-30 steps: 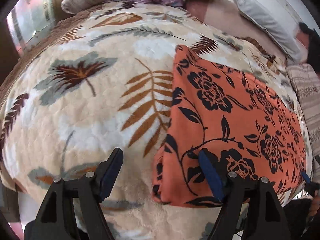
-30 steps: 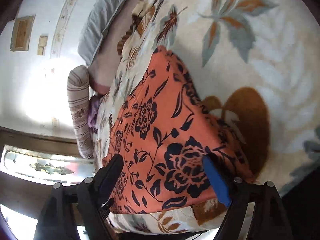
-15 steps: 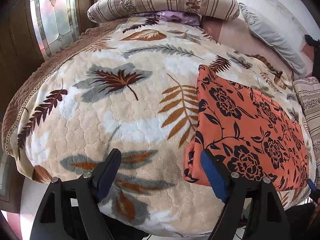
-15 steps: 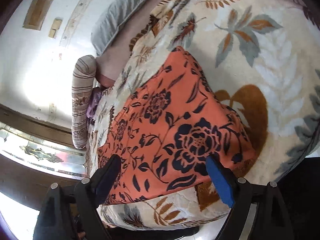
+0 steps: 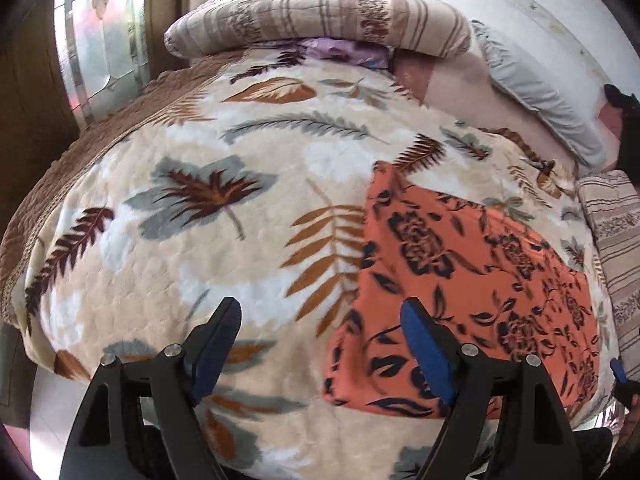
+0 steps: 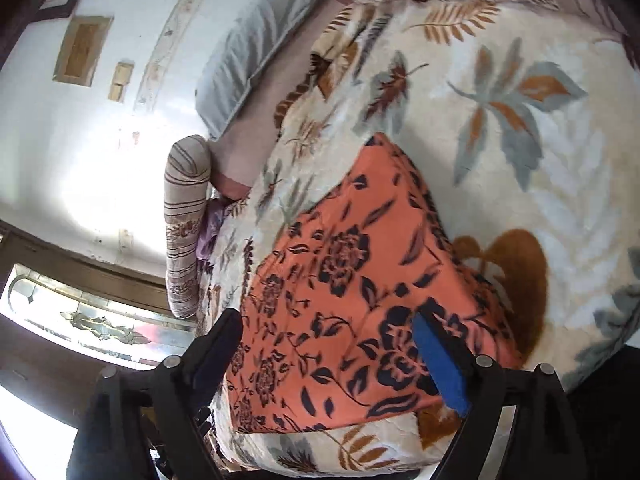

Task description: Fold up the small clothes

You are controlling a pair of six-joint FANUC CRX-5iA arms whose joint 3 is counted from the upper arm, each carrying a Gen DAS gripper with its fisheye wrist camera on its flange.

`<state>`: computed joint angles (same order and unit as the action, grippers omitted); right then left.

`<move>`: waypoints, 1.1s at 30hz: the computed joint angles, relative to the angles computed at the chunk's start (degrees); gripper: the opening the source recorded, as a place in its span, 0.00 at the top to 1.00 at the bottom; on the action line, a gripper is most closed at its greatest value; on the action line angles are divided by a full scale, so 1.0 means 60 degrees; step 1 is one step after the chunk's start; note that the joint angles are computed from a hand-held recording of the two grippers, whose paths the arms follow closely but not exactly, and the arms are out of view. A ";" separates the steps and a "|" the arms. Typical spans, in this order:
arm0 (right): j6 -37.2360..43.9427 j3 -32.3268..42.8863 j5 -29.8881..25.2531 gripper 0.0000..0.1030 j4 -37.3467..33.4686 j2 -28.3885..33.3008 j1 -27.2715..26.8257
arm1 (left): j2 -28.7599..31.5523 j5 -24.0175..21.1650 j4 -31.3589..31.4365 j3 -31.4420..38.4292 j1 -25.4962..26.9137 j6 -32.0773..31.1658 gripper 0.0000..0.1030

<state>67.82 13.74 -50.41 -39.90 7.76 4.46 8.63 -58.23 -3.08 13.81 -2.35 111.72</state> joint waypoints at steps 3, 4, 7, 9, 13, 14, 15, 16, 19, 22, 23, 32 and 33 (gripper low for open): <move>0.0077 0.0836 -0.0185 0.14 0.0089 0.0625 0.0080 | 0.0587 0.0122 0.0127 0.0484 -0.0299 -0.0406 0.20; 0.0198 0.1107 -0.0322 0.14 -0.0081 0.0842 0.0012 | 0.0821 0.0029 0.0005 0.0675 -0.0372 -0.0399 0.20; 0.0444 0.1923 -0.0882 0.14 -0.0534 0.1536 -0.0300 | 0.1673 -0.1323 -0.1144 0.1540 -0.0636 0.0098 0.19; 0.0169 0.2678 -0.1518 0.13 -0.0496 0.2285 -0.0443 | 0.1317 -0.0676 -0.0470 0.0696 -0.0243 0.0216 0.15; -0.1177 0.3554 -0.1774 0.13 0.0909 0.3248 -0.0346 | 0.1126 -0.0662 -0.0625 0.0599 -0.0217 -0.0089 0.15; -0.1277 0.3721 -0.1625 0.13 0.1117 0.3320 -0.0295 | 0.1111 -0.0639 -0.0678 0.0585 -0.0233 -0.0115 0.14; -0.1083 0.3994 -0.1537 0.13 0.1168 0.3436 -0.0258 | 0.1123 -0.0631 -0.0699 0.0576 -0.0242 -0.0117 0.14; -0.0850 0.4355 -0.1565 0.13 0.1030 0.3611 -0.0272 | 0.1169 -0.0593 -0.0720 0.0577 -0.0258 -0.0079 0.13; -0.0842 0.5770 -0.2104 0.13 0.0618 0.4595 -0.0375 | 0.1173 -0.0478 -0.0808 0.0522 -0.0279 0.0067 0.09; -0.2187 0.5423 -0.1419 0.16 0.1687 0.4818 -0.0264 | 0.1188 -0.0550 -0.0685 0.0569 -0.0214 -0.0085 0.09; -0.2399 0.4838 -0.0791 0.16 0.1564 0.4463 -0.0278 | 0.1175 -0.0616 -0.0633 0.0589 -0.0182 -0.0098 0.09; -0.0922 0.1433 -0.0168 0.14 0.2410 0.1177 0.0651 | 0.0242 -0.0256 -0.0586 -0.0054 -0.0096 0.0687 0.09; -0.0987 0.0862 -0.0066 0.14 0.2229 0.0698 0.0723 | 0.0130 -0.0137 -0.0498 -0.0179 -0.0106 0.0729 0.09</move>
<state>61.90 18.91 -50.81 -26.52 11.95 8.80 9.41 -59.05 -6.07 12.74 -2.99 116.10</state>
